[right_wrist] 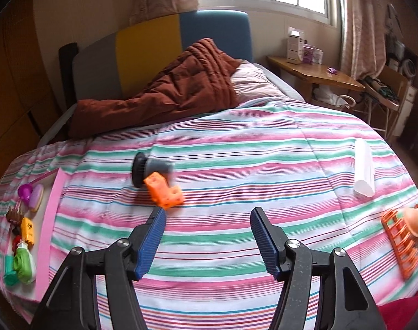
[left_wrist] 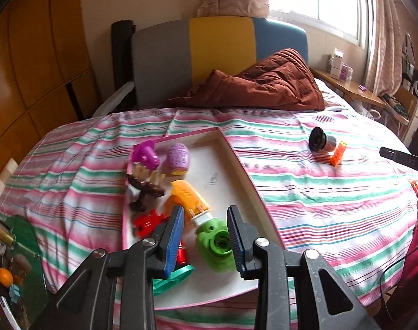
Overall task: Organize rigid objects
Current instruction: 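Move both grippers toward the black cup and orange cube block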
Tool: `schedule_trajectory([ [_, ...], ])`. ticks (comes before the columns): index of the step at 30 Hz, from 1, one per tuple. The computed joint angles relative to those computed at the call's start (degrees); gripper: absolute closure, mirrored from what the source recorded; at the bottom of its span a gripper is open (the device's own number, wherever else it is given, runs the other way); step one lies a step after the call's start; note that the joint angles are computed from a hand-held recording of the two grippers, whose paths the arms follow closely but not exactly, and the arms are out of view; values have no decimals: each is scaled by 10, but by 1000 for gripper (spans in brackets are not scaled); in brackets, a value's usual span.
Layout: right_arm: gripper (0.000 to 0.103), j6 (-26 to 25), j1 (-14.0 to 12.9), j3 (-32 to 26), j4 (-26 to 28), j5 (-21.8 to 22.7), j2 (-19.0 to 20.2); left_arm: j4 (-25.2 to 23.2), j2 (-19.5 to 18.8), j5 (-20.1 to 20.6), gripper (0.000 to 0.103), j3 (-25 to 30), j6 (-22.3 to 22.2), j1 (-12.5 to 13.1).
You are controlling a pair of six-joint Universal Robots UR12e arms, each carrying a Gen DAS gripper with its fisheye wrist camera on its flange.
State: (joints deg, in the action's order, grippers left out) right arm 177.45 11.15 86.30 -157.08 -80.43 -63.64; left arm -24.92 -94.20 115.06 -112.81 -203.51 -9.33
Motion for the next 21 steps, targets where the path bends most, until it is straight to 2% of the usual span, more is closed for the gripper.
schedule_trajectory([
  [5, 38, 29, -14, 3, -4, 8, 4, -9, -18, -10, 71, 21, 16, -7],
  [10, 38, 68, -24, -1, 15, 21, 9, -17, -37, -27, 71, 41, 30, -13],
  [14, 38, 85, -25, -5, 27, 18, 11, -30, -54, -50, 71, 60, 31, -12],
  [17, 38, 102, -28, -5, 34, 32, 10, -36, -67, -69, 71, 75, 27, -9],
  [21, 38, 100, -27, -4, 33, 31, 8, -38, -89, -88, 71, 99, 30, -6],
])
